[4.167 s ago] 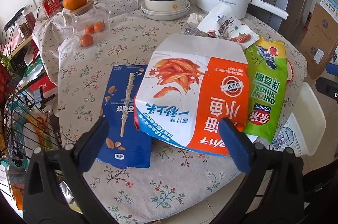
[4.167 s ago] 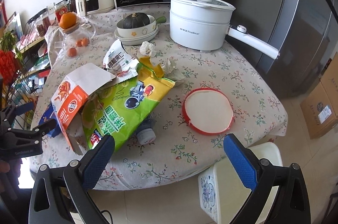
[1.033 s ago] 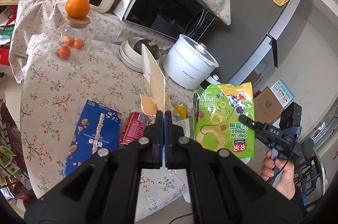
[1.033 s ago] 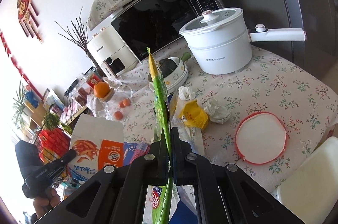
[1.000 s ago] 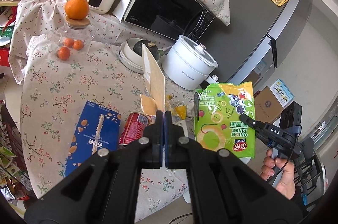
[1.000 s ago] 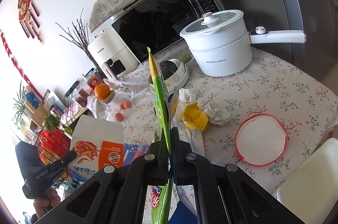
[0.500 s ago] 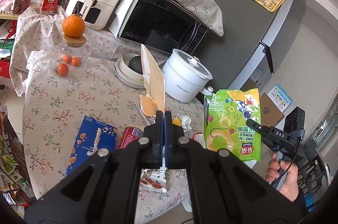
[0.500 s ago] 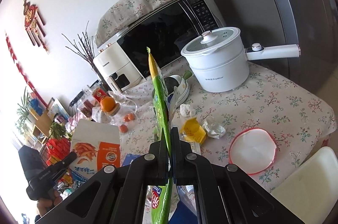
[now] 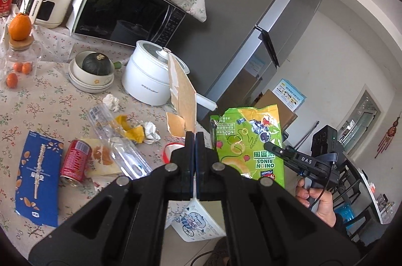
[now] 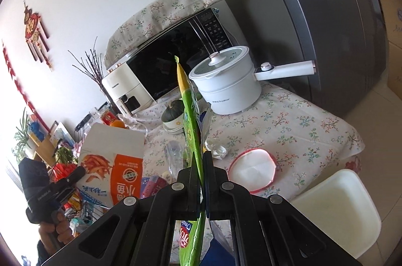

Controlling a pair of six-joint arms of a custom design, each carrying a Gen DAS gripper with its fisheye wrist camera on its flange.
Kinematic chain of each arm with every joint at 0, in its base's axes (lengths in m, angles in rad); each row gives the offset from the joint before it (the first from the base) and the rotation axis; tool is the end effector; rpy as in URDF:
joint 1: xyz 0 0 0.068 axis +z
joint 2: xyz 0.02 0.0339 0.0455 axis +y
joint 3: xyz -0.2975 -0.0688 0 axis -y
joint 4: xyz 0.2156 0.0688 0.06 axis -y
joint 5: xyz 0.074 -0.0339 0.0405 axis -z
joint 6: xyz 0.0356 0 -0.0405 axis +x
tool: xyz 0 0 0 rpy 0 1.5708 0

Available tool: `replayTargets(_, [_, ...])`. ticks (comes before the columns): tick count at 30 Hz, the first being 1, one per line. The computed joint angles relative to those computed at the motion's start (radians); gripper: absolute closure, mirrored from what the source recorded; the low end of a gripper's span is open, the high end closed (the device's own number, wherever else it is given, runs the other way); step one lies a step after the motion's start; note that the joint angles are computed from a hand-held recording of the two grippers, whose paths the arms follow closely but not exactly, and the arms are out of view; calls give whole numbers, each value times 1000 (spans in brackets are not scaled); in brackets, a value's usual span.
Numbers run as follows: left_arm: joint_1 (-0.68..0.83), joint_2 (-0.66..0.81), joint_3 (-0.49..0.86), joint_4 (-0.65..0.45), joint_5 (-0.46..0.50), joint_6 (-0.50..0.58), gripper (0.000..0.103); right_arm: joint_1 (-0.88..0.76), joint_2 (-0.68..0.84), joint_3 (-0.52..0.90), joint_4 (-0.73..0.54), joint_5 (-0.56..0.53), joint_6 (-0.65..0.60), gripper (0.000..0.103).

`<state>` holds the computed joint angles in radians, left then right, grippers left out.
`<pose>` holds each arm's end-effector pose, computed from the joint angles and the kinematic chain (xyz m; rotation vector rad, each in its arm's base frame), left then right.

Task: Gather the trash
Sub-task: 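Carry both held bags off the table over the white bin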

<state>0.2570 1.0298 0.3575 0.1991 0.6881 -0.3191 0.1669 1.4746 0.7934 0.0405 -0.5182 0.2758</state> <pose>0.1636 0.0196 0.2349 -0.1449 1.9990 -0.7383 0.2740 0.0640 0.2577 -0.1735 2.2266 0.8164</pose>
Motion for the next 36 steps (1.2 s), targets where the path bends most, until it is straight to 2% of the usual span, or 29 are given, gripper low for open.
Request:
replayTargets(8, [-408, 173, 9, 170, -212, -100, 102, -242, -55, -77, -107, -85, -154, 100])
replayTargets(12, [-557, 275, 26, 226, -280, -119, 102, -363, -27, -108, -148, -114, -243, 100])
replayTargets(18, [-730, 472, 68, 333, -342, -155, 102, -506, 55, -127, -182, -100, -364, 100])
replayTargets(24, [-833, 720, 154, 448, -401, -178, 102, -615, 127, -115, -188, -80, -414, 100])
replayTargets(29, [-869, 895, 244, 493, -440, -186, 102, -642, 168, -109, -169, -37, -427, 100])
replayTargets(33, [-872, 961, 283, 505, -459, -186, 102, -641, 175, -104, -167, -22, -438, 100])
replayTargets(36, [-856, 981, 292, 522, -440, -198, 102, -628, 177, -106, -156, -1, -446, 100])
